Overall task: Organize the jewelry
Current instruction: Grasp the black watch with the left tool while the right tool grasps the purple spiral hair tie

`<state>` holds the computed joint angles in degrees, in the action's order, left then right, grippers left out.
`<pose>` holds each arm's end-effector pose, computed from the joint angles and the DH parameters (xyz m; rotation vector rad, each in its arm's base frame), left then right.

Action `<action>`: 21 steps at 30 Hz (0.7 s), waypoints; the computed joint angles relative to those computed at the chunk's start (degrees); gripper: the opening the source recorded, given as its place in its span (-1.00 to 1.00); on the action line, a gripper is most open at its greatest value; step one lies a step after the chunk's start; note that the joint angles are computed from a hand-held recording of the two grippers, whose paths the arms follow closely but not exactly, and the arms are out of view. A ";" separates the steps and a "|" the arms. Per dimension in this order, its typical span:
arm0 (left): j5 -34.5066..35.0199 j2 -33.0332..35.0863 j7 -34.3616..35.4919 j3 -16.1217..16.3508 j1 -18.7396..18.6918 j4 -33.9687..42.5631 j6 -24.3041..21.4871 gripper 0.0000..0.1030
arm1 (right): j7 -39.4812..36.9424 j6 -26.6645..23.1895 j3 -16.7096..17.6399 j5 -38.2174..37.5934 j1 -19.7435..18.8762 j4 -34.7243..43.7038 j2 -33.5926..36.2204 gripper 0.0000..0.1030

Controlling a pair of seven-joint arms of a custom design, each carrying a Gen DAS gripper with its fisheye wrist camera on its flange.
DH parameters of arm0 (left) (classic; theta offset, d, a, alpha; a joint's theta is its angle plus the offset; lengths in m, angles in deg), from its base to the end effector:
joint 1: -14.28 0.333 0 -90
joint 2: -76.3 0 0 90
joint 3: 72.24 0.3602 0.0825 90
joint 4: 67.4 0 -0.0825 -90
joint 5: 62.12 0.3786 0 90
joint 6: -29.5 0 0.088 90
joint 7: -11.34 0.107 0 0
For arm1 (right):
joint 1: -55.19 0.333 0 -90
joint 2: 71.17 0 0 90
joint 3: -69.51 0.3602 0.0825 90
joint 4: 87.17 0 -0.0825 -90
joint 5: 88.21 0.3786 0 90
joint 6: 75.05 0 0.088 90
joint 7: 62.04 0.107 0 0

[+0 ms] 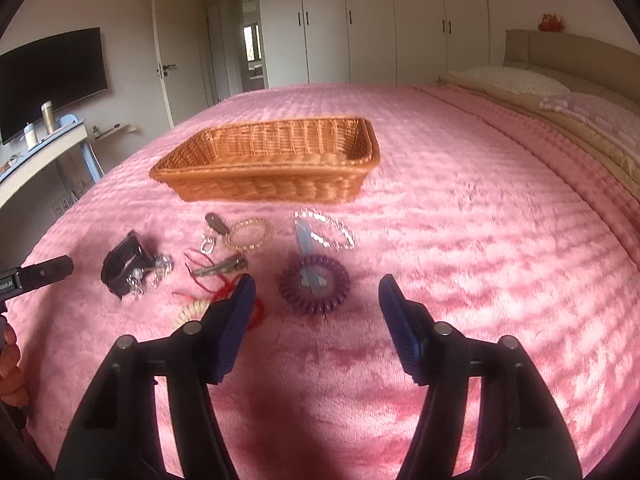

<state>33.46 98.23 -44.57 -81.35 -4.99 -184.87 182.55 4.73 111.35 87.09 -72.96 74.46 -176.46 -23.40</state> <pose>0.5217 -0.3100 0.3024 -2.2252 1.1807 -0.9268 0.6743 0.3871 0.3011 -1.9980 1.0968 -0.4014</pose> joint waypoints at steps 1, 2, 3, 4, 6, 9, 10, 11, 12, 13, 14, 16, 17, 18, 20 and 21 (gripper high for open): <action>-1.40 0.61 0.97 -0.02 0.69 0.65 1.48 0.03 | -0.15 -1.88 0.21 -0.21 -0.39 0.14 -0.11 -0.14; -3.42 1.16 2.67 0.05 1.12 1.21 2.38 -0.11 | -0.61 -4.40 0.74 -0.40 -1.06 0.58 -0.09 -0.17; -5.35 1.73 4.58 0.23 1.47 1.78 3.44 -0.28 | -0.85 -6.07 0.49 -0.21 -0.98 1.10 -0.02 -0.24; -6.21 2.16 5.36 0.56 1.56 2.22 4.54 -0.32 | -0.42 -7.97 -1.13 0.15 0.19 2.04 0.10 -0.28; -6.47 3.00 5.32 1.47 1.78 3.18 7.25 -0.33 | 1.35 -12.66 -4.92 0.75 2.82 5.64 1.22 -0.29; -7.40 3.74 5.95 2.43 1.68 4.30 9.12 -0.33 | 5.28 -19.37 -9.97 0.69 6.11 13.53 4.83 -0.33; -8.94 4.13 7.66 2.57 1.77 4.84 9.51 -0.33 | 6.19 -21.41 -10.79 0.32 6.61 16.48 6.31 -0.33; -11.05 4.65 10.01 2.70 1.97 5.39 10.09 -0.33 | 6.73 -22.92 -10.99 0.12 6.74 18.82 7.57 -0.33; -13.73 5.22 12.79 2.80 2.11 5.90 10.49 -0.33 | 7.65 -24.49 -11.72 -0.29 7.20 20.95 8.62 -0.34; -16.88 5.95 16.04 2.77 2.34 6.50 10.72 -0.33 | 8.62 -25.63 -12.46 -0.74 7.65 22.84 9.64 -0.35; -18.94 6.48 18.13 2.93 2.36 6.93 11.00 -0.33 | 9.64 -26.75 -13.12 -1.22 8.04 24.82 10.71 -0.38; -22.50 7.77 22.03 3.27 2.29 8.13 11.33 -0.33 | 10.88 -27.91 -14.03 -2.37 8.70 27.26 12.13 -0.74; -24.38 8.13 24.05 3.36 1.96 8.57 10.52 -0.42 | 11.24 -27.90 -14.21 -2.83 8.88 27.60 12.42 -0.79; -26.41 8.32 26.29 3.40 1.52 8.94 9.03 -0.59 | 11.32 -27.91 -14.02 -3.07 8.78 27.68 12.45 -0.79; -27.92 8.50 28.34 4.45 -0.03 9.59 7.41 -0.69 | 10.71 -27.03 -13.04 -3.06 8.17 27.04 12.16 -0.80; -28.53 8.51 29.28 5.05 -0.98 9.87 6.27 -0.74 | 10.16 -26.18 -12.40 -2.86 7.78 26.17 11.74 -0.81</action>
